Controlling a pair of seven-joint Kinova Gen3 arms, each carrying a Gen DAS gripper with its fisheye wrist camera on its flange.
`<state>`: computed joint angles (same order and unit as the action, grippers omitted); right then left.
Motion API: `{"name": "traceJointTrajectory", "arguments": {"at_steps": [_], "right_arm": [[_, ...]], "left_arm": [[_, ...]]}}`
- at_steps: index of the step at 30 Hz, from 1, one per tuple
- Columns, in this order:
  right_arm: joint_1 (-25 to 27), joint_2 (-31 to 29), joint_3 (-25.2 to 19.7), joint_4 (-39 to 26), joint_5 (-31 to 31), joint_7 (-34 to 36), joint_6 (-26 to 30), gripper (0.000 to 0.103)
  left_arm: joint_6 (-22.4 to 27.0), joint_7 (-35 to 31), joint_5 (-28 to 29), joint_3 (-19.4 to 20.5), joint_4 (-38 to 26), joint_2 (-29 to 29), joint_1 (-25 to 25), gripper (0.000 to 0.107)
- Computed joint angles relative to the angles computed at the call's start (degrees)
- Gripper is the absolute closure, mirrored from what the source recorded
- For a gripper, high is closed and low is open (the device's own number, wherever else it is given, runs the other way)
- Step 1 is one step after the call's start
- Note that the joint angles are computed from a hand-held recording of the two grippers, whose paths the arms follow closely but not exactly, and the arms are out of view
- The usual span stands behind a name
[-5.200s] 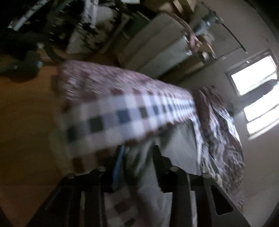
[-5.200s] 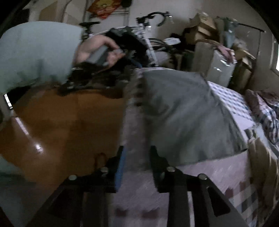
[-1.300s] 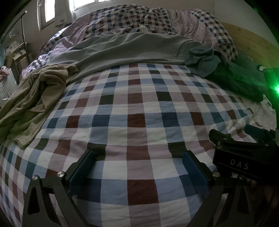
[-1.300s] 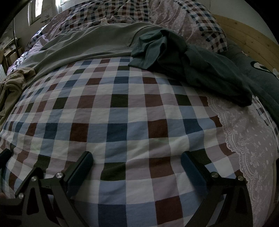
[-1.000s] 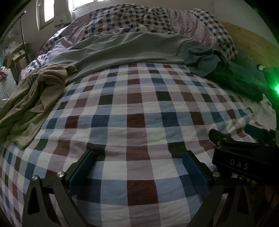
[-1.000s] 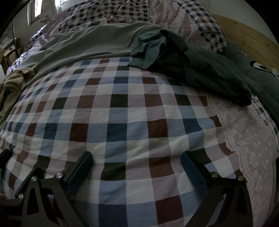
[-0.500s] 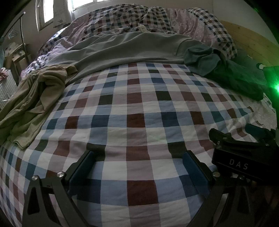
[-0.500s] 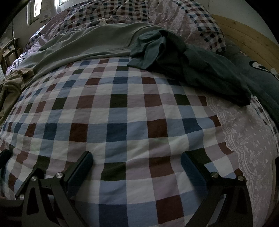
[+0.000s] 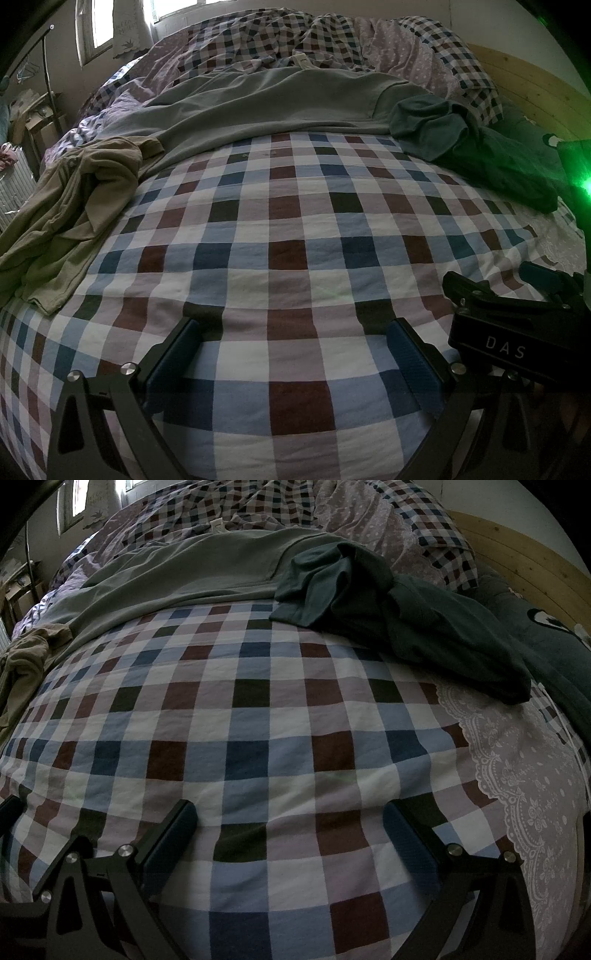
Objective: Fold clothes
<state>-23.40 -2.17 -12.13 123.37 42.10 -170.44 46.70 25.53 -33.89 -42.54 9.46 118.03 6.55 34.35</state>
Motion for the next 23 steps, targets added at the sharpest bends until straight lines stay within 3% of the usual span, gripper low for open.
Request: {"name": "traceJointTrajectory", "arguments": {"at_steps": [23], "right_arm": [[0.17, -0.24, -0.11, 0.10, -0.11, 0.31, 0.02, 0.000]], "left_arm": [[-0.42, -0.79, 0.52, -0.09, -0.08, 0.00, -0.22, 0.005]]}}
